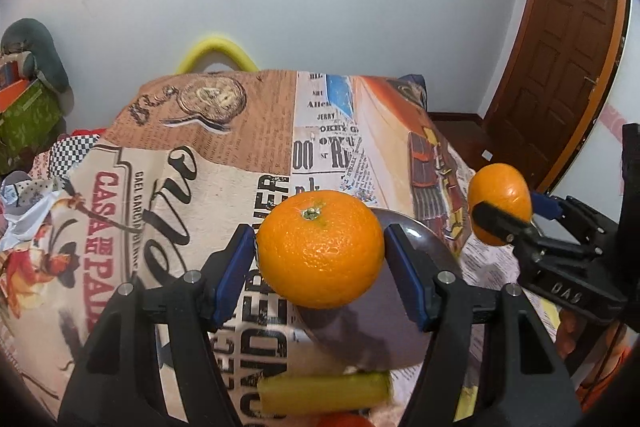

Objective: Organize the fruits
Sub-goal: 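Lower both oranges onto the purple plate and open both grippers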

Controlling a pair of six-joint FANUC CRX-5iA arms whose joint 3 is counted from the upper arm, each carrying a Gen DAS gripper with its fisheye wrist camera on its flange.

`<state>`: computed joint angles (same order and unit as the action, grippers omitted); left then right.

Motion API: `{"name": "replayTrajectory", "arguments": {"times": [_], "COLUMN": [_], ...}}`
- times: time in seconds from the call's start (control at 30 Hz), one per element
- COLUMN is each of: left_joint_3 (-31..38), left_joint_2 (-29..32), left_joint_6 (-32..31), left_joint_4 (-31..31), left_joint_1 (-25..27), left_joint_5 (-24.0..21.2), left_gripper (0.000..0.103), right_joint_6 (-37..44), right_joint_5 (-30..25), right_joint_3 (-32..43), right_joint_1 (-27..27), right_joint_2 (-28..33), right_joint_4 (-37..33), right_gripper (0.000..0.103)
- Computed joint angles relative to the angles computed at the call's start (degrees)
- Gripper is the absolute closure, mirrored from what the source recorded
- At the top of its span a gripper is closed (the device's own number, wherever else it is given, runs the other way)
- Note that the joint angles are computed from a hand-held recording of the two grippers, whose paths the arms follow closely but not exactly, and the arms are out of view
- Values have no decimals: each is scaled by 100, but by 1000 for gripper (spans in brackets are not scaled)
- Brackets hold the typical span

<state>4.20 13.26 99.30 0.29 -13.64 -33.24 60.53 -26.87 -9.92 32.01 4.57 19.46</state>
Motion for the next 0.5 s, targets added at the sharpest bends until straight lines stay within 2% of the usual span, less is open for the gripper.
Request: {"name": "replayTrajectory", "arguments": {"times": [0.2, 0.33, 0.5], "left_joint_3": [126, 391, 570], "left_joint_2": [444, 746, 1017], "left_joint_6": [-498, -486, -818], "left_joint_4": [635, 498, 739], "left_joint_1": [132, 88, 94], "left_joint_5": [-61, -307, -559], "left_gripper": [37, 37, 37], "right_joint_6": [724, 1029, 1466], "right_joint_5": [-526, -783, -1160], "right_joint_3": [606, 896, 1216], "right_joint_1": [-71, -113, -155], "right_joint_2": [520, 790, 1095], "right_joint_4": [-565, -854, -1164], "right_gripper": [37, 37, 37]}}
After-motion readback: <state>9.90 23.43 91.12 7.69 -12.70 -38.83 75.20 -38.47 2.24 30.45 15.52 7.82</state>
